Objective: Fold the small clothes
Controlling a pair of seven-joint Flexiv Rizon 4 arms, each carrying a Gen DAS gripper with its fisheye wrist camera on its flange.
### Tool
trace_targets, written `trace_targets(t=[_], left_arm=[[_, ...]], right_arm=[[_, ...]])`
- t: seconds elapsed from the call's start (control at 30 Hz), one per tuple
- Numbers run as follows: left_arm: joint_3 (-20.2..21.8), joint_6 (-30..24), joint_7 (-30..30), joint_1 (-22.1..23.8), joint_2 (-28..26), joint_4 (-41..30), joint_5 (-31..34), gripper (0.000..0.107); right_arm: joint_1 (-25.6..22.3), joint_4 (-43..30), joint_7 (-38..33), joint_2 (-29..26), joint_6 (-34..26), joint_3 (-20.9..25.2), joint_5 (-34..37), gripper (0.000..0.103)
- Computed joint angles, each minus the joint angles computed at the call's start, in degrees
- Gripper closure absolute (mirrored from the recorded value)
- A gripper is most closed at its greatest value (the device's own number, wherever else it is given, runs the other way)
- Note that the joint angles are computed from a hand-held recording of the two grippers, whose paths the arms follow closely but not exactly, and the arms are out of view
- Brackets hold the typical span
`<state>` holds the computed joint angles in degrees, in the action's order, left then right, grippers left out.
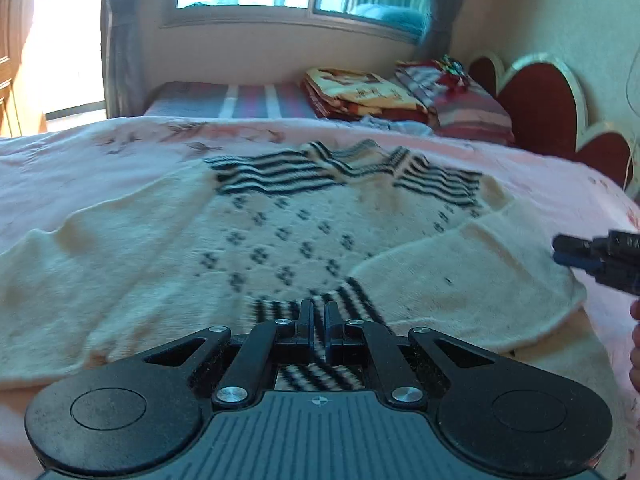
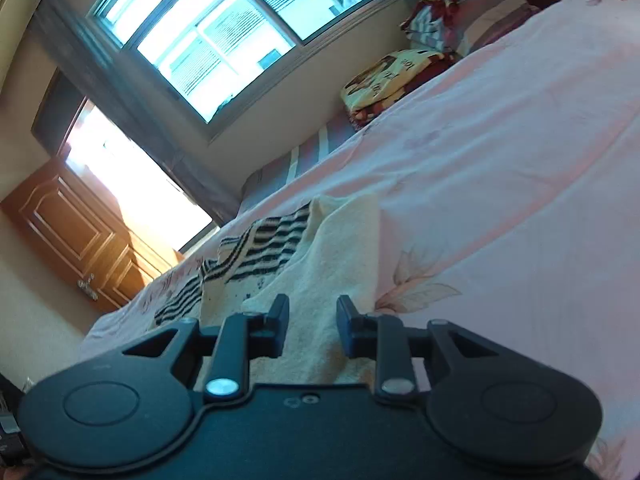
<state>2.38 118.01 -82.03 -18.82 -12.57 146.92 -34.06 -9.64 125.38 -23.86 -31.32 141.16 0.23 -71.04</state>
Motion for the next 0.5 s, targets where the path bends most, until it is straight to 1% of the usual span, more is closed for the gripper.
trace_targets(t=[0.03,0.07,0.1,0.13,0.17,0.2,0.23,0.27,0.3,0.33,0.4,0.47,0.5], left_arm=[[0.67,0.52,2.33,-2.05,-1.61,-0.99,-3.04,0.104],[0.35,3.0,3.06,-2.95,-3.55,-1.57,-5.08,0.104],[0.43,3.88,1.37,-2.24,-3.99,-1.42,-3.38,0.104],[-0.11,4.02,-0.25,-0.56,-3.99,-1.11,-1.33,0.104],[-0.65,4.25,-2.68,1.67,-3.87,-0.66,2.42,0.104],[-0.85,4.3,-3.01,2.3,-3.79,-0.52,3.39,0.104],[-0.42,4.43,-2.19,1.64,-4.05,-0.66,3.06,0.104],[-0.08,4.55,-1.39,1.0,-4.24,-0.8,2.52,0.104],[-0.04,4.58,-1.3,1.07,-4.36,-0.92,2.69,0.104],[-0.15,4.56,-1.7,1.43,-4.31,-0.88,3.16,0.104],[-0.72,3.98,-3.57,3.32,-4.1,-0.92,5.54,0.104],[-0.58,3.36,-3.84,3.82,-3.89,-0.99,6.71,0.104],[-0.39,3.18,-3.62,3.78,-3.82,-1.01,7.01,0.104]], right_arm=[[0.4,-0.93,-0.1,-0.35,-0.97,-0.36,-1.35,0.076],[1.04,-1.18,-0.88,-0.3,-2.6,-0.73,-1.17,0.08],[1.37,-1.17,-1.53,-0.2,-4.25,-1.01,-0.25,0.092],[0.69,-1.85,0.41,-0.61,-4.8,-0.94,-0.82,0.103],[-0.37,-2.76,2.65,-1.34,-3.92,-0.69,-2.01,0.103],[-0.7,-3.05,3.49,-1.45,-3.49,-0.61,-1.97,0.103],[-0.57,-2.81,2.52,-1.23,-3.29,-0.55,-0.8,0.099],[-0.13,-2.41,0.68,-1.11,-3.1,-0.23,2.0,0.093],[0.12,-2.36,-0.26,-1.3,-2.67,0.31,4.5,0.076],[0.42,-2.92,-0.12,-1.61,-3.18,0.66,6.44,0.065],[0.17,-5.83,2.79,-2.76,-5.09,1.06,5.22,0.063],[-0.29,-9.34,5.69,-4.7,-5.51,1.34,2.79,0.063],[-1.06,-11.66,8.75,-5.98,-4.85,1.27,-0.82,0.071]])
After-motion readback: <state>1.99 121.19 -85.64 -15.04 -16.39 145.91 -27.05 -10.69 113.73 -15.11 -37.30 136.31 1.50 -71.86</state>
